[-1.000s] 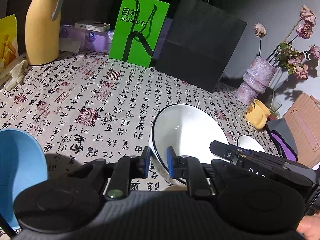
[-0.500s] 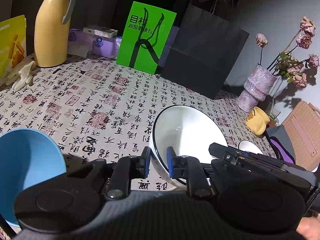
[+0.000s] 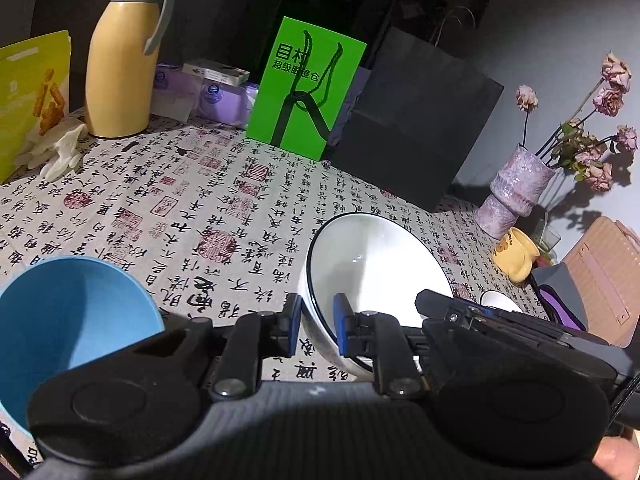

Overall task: Organize plates and bowls
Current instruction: 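Carry the held white bowl with both grippers over the blue bowl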

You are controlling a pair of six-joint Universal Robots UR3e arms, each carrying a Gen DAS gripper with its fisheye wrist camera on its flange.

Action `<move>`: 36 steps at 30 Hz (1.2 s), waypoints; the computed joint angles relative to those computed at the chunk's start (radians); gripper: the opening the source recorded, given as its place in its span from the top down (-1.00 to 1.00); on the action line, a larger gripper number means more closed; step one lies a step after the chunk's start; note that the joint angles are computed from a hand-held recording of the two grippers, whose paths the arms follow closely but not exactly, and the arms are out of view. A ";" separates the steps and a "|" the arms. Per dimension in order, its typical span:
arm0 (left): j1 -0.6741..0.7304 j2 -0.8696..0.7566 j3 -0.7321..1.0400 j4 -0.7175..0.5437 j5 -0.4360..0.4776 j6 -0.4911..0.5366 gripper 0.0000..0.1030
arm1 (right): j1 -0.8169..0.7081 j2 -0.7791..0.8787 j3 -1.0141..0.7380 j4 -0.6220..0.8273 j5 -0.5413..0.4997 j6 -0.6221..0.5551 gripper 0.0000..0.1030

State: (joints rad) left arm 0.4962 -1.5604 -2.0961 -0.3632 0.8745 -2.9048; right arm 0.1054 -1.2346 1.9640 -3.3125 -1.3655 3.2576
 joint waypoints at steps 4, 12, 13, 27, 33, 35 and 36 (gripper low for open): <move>0.035 0.026 -0.022 -0.016 -0.026 0.019 0.66 | 0.019 0.004 -0.010 0.002 -0.011 0.003 0.77; 0.119 0.083 -0.070 -0.048 -0.082 0.055 0.66 | 0.071 0.018 -0.043 0.012 -0.044 0.013 0.77; 0.130 0.090 -0.075 -0.054 -0.091 0.062 0.66 | 0.079 0.020 -0.047 0.012 -0.049 0.014 0.77; 0.298 0.176 -0.128 -0.184 -0.202 0.174 0.66 | 0.184 0.060 -0.126 0.039 -0.118 0.032 0.77; 0.380 0.215 -0.141 -0.268 -0.252 0.239 0.66 | 0.229 0.091 -0.174 0.049 -0.144 0.039 0.77; 0.407 0.222 -0.141 -0.298 -0.265 0.262 0.66 | 0.246 0.103 -0.193 0.055 -0.154 0.042 0.77; 0.420 0.225 -0.140 -0.314 -0.272 0.276 0.66 | 0.256 0.111 -0.205 0.058 -0.161 0.044 0.77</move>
